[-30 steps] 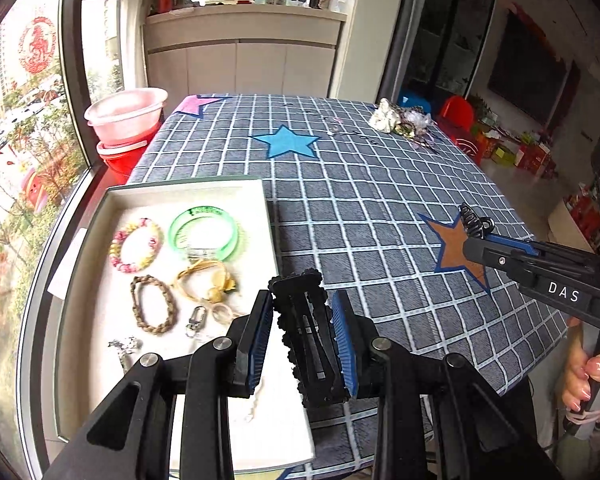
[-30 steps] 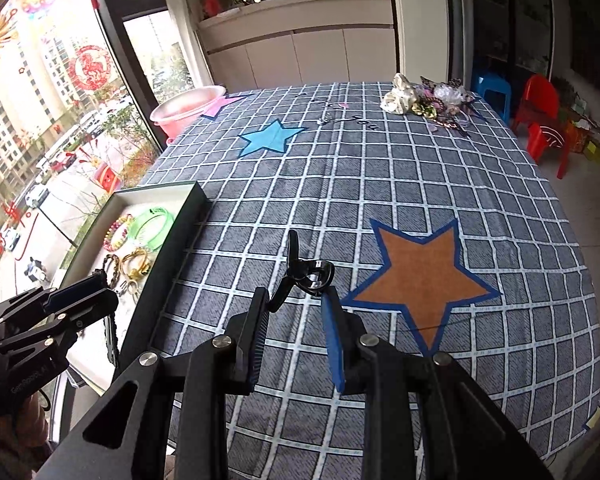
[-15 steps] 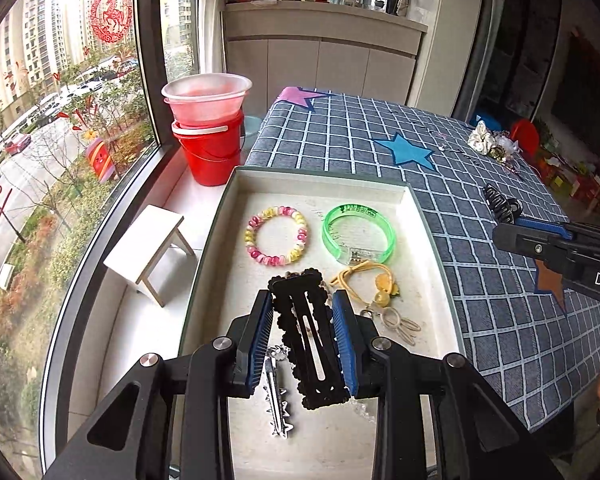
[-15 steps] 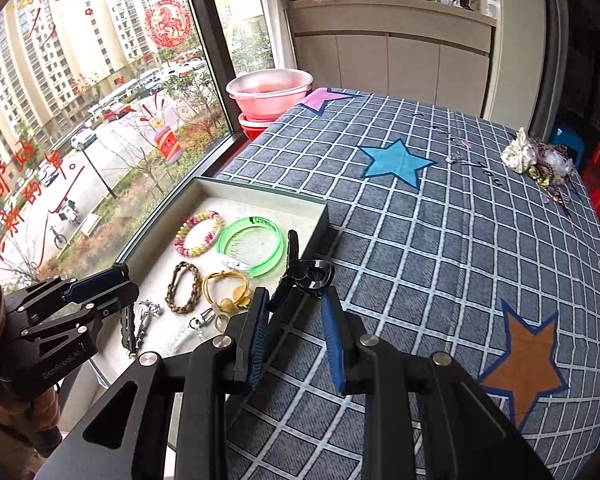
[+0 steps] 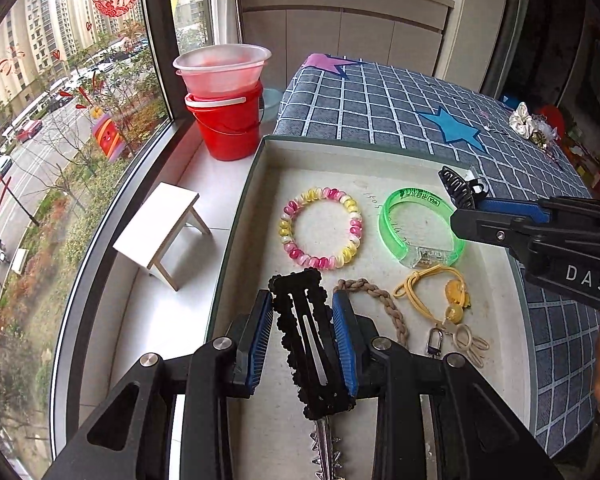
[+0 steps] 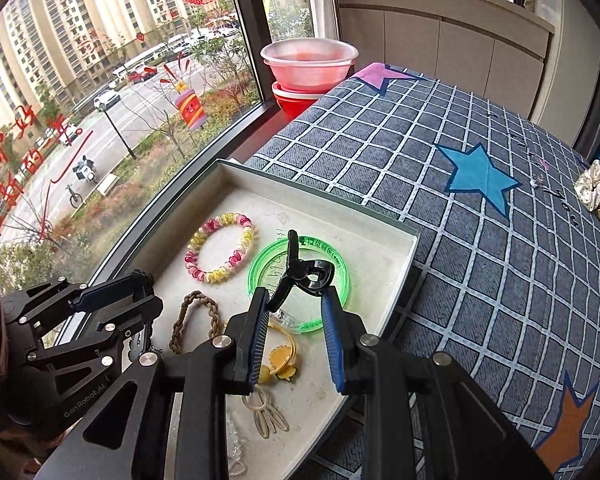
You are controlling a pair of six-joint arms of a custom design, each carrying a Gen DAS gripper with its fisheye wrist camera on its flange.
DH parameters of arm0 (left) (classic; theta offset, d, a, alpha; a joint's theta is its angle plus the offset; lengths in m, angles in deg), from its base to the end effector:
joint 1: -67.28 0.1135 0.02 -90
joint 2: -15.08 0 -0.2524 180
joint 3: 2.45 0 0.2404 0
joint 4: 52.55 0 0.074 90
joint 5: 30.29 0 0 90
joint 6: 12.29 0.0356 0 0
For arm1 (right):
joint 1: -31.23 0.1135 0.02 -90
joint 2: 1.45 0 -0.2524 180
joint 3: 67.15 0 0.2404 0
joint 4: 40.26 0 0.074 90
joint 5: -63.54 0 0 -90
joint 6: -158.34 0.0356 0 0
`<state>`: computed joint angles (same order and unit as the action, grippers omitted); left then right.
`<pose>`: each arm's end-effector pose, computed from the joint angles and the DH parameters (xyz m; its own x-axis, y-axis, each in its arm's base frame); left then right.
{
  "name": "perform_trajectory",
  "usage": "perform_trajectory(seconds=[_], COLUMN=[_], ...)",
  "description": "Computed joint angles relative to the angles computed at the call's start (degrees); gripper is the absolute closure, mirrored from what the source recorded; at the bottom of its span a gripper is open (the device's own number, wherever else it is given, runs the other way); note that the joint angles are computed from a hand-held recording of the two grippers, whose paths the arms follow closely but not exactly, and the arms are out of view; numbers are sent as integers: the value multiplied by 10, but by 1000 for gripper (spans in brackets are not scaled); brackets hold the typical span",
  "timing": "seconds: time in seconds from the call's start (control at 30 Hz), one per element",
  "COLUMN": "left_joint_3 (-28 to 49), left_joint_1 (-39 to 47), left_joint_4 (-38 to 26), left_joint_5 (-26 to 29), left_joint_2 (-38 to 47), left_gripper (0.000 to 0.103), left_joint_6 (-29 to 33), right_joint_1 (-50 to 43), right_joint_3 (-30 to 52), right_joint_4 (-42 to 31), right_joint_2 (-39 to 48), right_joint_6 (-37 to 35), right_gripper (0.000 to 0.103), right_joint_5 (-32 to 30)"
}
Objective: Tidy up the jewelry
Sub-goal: 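Carry both black clips into the white tray and open both tools to release them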
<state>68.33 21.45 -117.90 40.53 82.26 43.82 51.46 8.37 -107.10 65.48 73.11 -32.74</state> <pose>0.1568 -0.1446 0.2664 -0.8269 0.0953 -0.5543 0.1302 0.9912 -0.0237 0.2017 0.0785 0.2886 -0.8282 -0.2171 -0.5167 -0.3300 0.9341 0.1365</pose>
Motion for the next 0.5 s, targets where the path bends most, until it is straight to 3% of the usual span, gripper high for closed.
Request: perform_trajectory(seconds=[0.5], left_joint_3=[15], left_joint_1=[-2], left_joint_4=[-10], left_joint_5=[-5], left_joint_2=[47], left_gripper=[64], left_joint_6=[7], right_joint_1=[-23], right_joint_3=[-8], right_joint_4=[30], right_joint_2=[80], right_joint_6=[-16], right_gripper=[74], right_joint_5=[-18])
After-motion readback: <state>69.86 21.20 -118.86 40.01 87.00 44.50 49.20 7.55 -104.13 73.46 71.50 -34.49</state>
